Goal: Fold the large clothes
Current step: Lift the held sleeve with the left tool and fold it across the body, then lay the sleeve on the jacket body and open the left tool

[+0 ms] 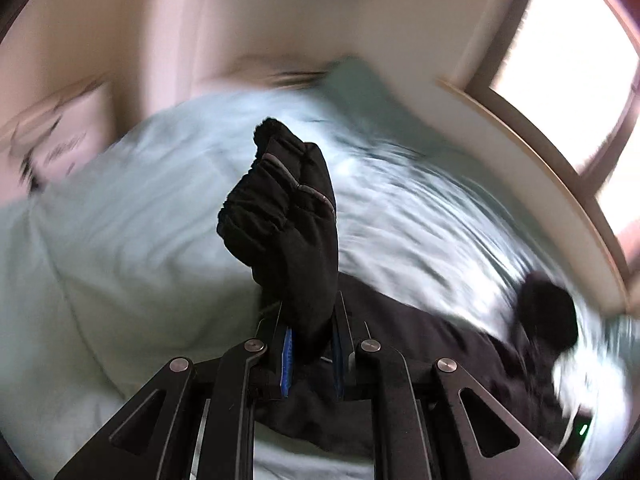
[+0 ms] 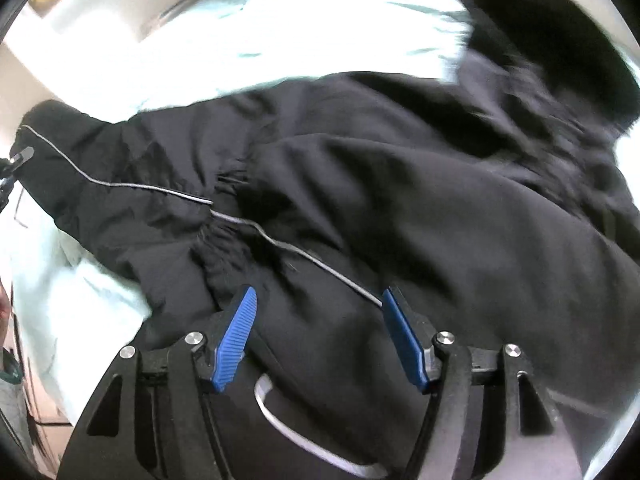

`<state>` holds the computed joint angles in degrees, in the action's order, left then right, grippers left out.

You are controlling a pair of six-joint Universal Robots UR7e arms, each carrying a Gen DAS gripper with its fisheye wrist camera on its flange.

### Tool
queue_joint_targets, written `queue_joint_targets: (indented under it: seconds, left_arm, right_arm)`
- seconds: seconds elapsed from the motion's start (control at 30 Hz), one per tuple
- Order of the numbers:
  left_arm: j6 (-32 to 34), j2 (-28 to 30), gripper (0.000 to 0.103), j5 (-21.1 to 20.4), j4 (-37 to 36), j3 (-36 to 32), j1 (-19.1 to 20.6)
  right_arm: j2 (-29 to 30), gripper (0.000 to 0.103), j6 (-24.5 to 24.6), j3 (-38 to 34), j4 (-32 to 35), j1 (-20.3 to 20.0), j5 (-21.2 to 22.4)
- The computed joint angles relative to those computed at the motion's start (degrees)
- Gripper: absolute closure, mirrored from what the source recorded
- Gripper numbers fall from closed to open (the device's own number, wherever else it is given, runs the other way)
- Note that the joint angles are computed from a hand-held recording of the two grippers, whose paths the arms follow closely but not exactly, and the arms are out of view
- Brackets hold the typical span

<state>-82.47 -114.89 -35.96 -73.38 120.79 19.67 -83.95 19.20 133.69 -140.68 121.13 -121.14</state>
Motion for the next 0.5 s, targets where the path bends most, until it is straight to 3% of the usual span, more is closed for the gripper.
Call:
queue_joint_targets:
  seconds: [0.13,0.3,0.4,0.5]
  left_arm:
    - [10.9,7.4,0.088,-3.5,-14.5,1.8,-4.2]
    - [25.8,19.6,0.088,-9.2,-33.7,3.7,-6.4]
    - [33.5,27.8,0.088,-15.7,-46.3,4.7,-7.7]
    - [37.0,35.1,0.088,-21.4,-54.1,4.7,-9.8]
  right_arm:
    - [-12.4,0.034,6.8,4.2,9.0,1.0,-3.1]
    - [-29.1,0.034,17.9,6.2,26.3,3.5,-6.3]
    - [-36.8,0.034,23.7,4.2,37.7,5.1,-8.6]
    - [-41.8,0.034,30.3,1.8,47.5,7.2,-10.0]
